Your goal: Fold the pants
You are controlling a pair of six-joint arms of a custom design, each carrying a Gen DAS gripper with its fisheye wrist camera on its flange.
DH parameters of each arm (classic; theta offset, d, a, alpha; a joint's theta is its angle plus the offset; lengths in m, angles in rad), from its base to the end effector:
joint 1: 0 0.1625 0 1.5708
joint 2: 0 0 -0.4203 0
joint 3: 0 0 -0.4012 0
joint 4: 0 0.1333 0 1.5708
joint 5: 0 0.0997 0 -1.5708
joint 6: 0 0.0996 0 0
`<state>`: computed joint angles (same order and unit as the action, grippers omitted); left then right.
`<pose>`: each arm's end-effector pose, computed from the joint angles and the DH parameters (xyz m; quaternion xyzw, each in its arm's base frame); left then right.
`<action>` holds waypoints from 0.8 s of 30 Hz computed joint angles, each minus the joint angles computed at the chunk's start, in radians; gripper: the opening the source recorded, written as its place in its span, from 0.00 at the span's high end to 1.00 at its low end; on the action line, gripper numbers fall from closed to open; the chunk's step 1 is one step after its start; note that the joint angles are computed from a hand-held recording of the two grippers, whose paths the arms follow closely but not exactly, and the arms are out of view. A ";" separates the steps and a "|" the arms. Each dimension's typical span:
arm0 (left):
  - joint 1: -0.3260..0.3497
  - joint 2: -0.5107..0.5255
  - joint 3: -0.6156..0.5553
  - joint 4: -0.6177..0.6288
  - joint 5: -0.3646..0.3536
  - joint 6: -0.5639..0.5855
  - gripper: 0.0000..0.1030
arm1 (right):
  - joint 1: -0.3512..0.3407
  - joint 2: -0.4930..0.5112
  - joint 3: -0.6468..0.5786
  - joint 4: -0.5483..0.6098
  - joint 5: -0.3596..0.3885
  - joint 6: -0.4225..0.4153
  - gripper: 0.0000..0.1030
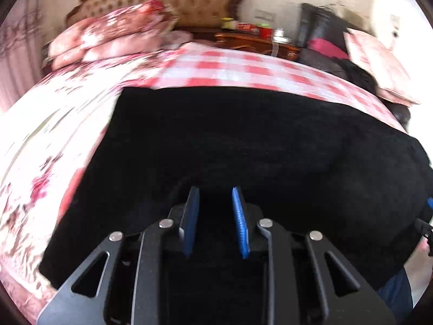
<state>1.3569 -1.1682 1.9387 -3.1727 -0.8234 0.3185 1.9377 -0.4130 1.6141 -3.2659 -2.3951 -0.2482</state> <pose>0.0746 -0.6033 0.2942 0.0818 0.8605 -0.3580 0.3532 0.2893 -0.5849 -0.0552 0.1756 -0.8764 0.2467 0.3745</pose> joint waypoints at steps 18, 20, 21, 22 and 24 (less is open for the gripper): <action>-0.194 -0.123 0.225 0.009 -0.204 0.016 0.41 | -0.254 -0.464 0.416 -0.236 0.354 0.384 0.21; -0.229 -0.103 0.243 0.026 -0.216 0.045 0.41 | -0.287 -0.486 0.426 -0.235 0.435 0.389 0.24; -0.246 -0.090 0.249 0.043 -0.224 0.059 0.41 | -0.297 -0.490 0.426 -0.229 0.456 0.390 0.27; -0.265 -0.074 0.256 0.053 -0.221 0.078 0.41 | -0.306 -0.496 0.427 -0.225 0.471 0.389 0.30; -0.296 -0.041 0.268 0.051 -0.198 0.113 0.41 | -0.322 -0.500 0.425 -0.216 0.505 0.384 0.39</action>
<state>1.0605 -1.2088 2.2071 -3.1214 -1.0212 0.4312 1.6160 -0.9133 2.0393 -3.4820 -1.8900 0.1360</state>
